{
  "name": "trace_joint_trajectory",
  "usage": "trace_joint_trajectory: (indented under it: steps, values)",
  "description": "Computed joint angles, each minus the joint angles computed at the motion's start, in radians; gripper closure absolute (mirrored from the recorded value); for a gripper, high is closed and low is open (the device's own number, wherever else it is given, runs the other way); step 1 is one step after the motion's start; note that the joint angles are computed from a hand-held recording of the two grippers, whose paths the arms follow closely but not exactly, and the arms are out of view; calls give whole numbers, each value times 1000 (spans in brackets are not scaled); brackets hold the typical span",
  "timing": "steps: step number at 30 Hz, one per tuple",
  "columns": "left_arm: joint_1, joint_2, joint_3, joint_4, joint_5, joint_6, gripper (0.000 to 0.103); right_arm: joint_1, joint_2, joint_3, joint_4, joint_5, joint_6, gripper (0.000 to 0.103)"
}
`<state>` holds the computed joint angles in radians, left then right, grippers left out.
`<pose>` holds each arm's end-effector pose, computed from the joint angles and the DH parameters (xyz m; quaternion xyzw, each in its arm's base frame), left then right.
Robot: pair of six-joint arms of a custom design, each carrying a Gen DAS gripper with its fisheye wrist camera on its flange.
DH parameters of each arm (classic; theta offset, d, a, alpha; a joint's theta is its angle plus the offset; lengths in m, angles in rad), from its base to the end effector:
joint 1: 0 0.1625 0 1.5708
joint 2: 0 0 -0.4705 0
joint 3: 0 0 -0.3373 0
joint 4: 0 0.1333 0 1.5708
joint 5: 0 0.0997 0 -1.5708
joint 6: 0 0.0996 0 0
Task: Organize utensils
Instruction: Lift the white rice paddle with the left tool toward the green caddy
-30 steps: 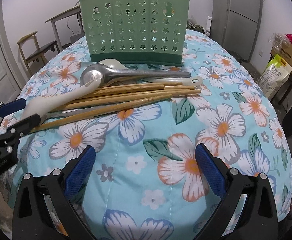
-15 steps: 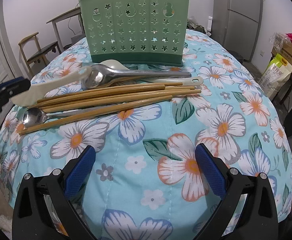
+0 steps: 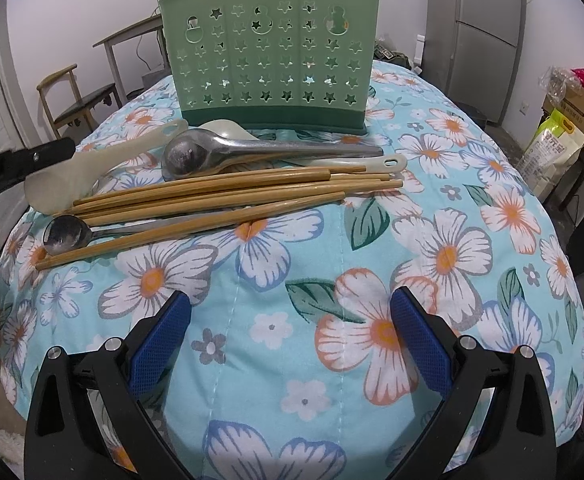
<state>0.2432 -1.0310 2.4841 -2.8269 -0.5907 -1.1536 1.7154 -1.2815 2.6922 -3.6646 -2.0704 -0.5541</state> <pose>-0.3055 -0.2984 0.1572 0.1224 0.8707 -0.4150 0.2339 0.1309 -0.3048 0.2756 0.2347 -0.8862 0.2704 0.2941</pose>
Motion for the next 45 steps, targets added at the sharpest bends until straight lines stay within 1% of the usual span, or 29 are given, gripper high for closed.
trace_joint_trajectory:
  steps: [3, 6, 11, 13, 16, 18, 23, 25, 29, 32, 34, 35, 36, 39, 45]
  values:
    - [18, 3, 27, -92, -5, 24, 73, 0, 3, 0, -5, -1, -1, 6]
    - [25, 7, 47, -154, -8, 38, 73, 3, 10, -2, -11, -6, -1, 6]
    - [29, 11, 67, -218, -10, 46, 72, 6, 21, -4, -22, -13, -1, 6]
    - [32, 6, 76, -235, -12, 33, 69, 7, 22, -4, -23, -13, 0, 6]
    - [34, -15, 95, -248, -18, 7, 69, 6, 22, -5, -22, -13, 0, 6]
    - [32, -37, 98, -219, -23, -13, 70, 6, 21, -3, -23, -12, 0, 6]
    - [29, -58, 109, -240, -67, 27, 70, 6, 23, -5, -24, -12, 0, 6]
    - [29, -62, 103, -212, -81, 26, 70, 4, 24, -5, -27, -10, -3, 6]
    - [22, -62, 102, -167, -94, -1, 79, 5, 24, -3, -28, -10, -2, 6]
    - [11, -61, 106, -142, -85, -35, 87, 2, 28, -2, -39, -7, -7, 6]
    - [4, -62, 114, -142, -76, -59, 92, 0, 29, -7, -38, -5, -8, 6]
    - [0, -63, 120, -148, -67, -72, 97, 0, 29, -8, -35, -6, -7, 6]
    - [-2, -63, 124, -155, -64, -77, 100, 0, 30, -6, -39, -6, -8, 6]
    - [-10, -71, 127, -151, -54, -97, 101, -4, 32, -2, -47, -2, -9, 6]
    - [-34, -95, 108, -56, -29, -137, 101, -9, 36, 2, -60, 3, -14, 6]
